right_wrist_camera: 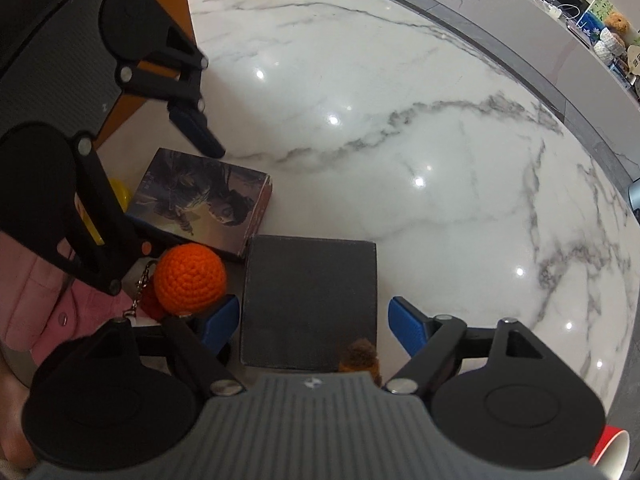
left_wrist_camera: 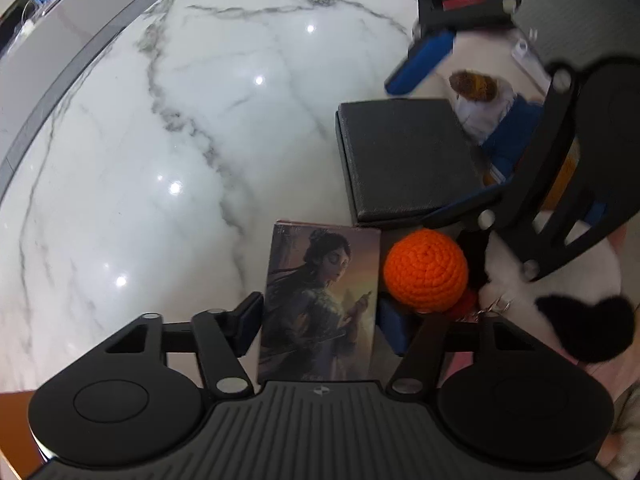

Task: Organize objects
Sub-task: 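Grasp the woman picture card with the left tool while the right tool grasps the black square case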

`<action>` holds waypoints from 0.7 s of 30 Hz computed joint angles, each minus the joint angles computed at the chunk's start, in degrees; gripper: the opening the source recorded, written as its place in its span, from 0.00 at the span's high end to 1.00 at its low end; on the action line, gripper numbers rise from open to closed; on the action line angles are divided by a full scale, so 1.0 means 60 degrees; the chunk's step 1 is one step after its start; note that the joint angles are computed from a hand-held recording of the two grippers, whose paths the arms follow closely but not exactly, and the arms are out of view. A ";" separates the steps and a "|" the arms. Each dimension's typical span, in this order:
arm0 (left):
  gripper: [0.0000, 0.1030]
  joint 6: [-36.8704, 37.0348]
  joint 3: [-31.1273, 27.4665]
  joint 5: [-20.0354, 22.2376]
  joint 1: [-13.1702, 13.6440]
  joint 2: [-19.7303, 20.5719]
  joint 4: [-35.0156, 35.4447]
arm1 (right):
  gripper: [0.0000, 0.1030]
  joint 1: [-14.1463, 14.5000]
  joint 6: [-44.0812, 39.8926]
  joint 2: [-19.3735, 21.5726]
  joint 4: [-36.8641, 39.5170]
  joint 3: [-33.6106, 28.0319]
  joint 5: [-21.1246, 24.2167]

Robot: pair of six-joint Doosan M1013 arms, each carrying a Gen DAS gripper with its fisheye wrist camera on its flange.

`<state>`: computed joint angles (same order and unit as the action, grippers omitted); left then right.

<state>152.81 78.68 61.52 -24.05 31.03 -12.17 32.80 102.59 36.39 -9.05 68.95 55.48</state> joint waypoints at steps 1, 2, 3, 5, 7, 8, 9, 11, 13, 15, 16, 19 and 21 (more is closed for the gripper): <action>0.34 -0.0085 0.0013 -0.0030 -0.0010 -0.0009 0.0042 | 0.26 -0.0013 0.0026 -0.0003 0.0085 0.0012 -0.0027; 0.34 -0.0170 0.0042 -0.0089 -0.0017 -0.0027 0.0079 | 0.26 -0.0006 0.0092 -0.0013 0.0066 0.0022 -0.0039; 0.34 -0.0264 0.0055 -0.0101 -0.0011 -0.0036 0.0080 | 0.27 0.0005 0.0142 -0.0015 0.0040 0.0016 -0.0009; 0.34 -0.0411 0.0071 -0.0110 0.0016 -0.0066 0.0034 | 0.27 0.0040 0.0245 -0.0060 -0.0056 0.0047 -0.0024; 0.35 -0.0452 0.0125 -0.0224 0.0077 -0.0160 -0.0166 | 0.27 0.0095 0.0508 -0.0163 -0.0307 0.0137 -0.0165; 0.35 -0.0494 0.0141 -0.0268 0.0112 -0.0217 -0.0279 | 0.27 0.0121 0.0689 -0.0213 -0.0444 0.0166 -0.0215; 0.35 -0.0534 0.0152 -0.0301 0.0151 -0.0287 -0.0401 | 0.27 0.0149 0.0859 -0.0259 -0.0577 0.0171 -0.0233; 0.35 -0.0239 0.0293 -0.0551 0.0263 -0.0521 -0.0821 | 0.27 0.0227 0.1171 -0.0347 -0.0901 0.0166 -0.0251; 0.35 0.0195 0.0431 -0.0746 0.0400 -0.0792 -0.1190 | 0.27 0.0337 0.1505 -0.0454 -0.1298 0.0150 -0.0275; 0.35 0.0473 0.0483 -0.0793 0.0544 -0.1033 -0.1422 | 0.27 0.0456 0.1762 -0.0587 -0.1630 0.0112 -0.0349; 0.35 0.0544 0.0506 -0.0831 0.0600 -0.1162 -0.1480 | 0.27 0.0514 0.1891 -0.0650 -0.1744 0.0082 -0.0392; 0.35 0.0514 0.0479 -0.0817 0.0829 -0.1483 -0.1547 | 0.27 0.0718 0.2246 -0.0822 -0.1939 -0.0070 -0.0554; 0.35 0.0345 0.0489 -0.0740 0.1088 -0.1706 -0.1528 | 0.27 0.0888 0.2404 -0.0891 -0.2023 -0.0225 -0.0731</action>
<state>154.88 81.61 57.08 -17.52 20.79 -21.34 38.13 117.01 31.04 -21.19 67.60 51.09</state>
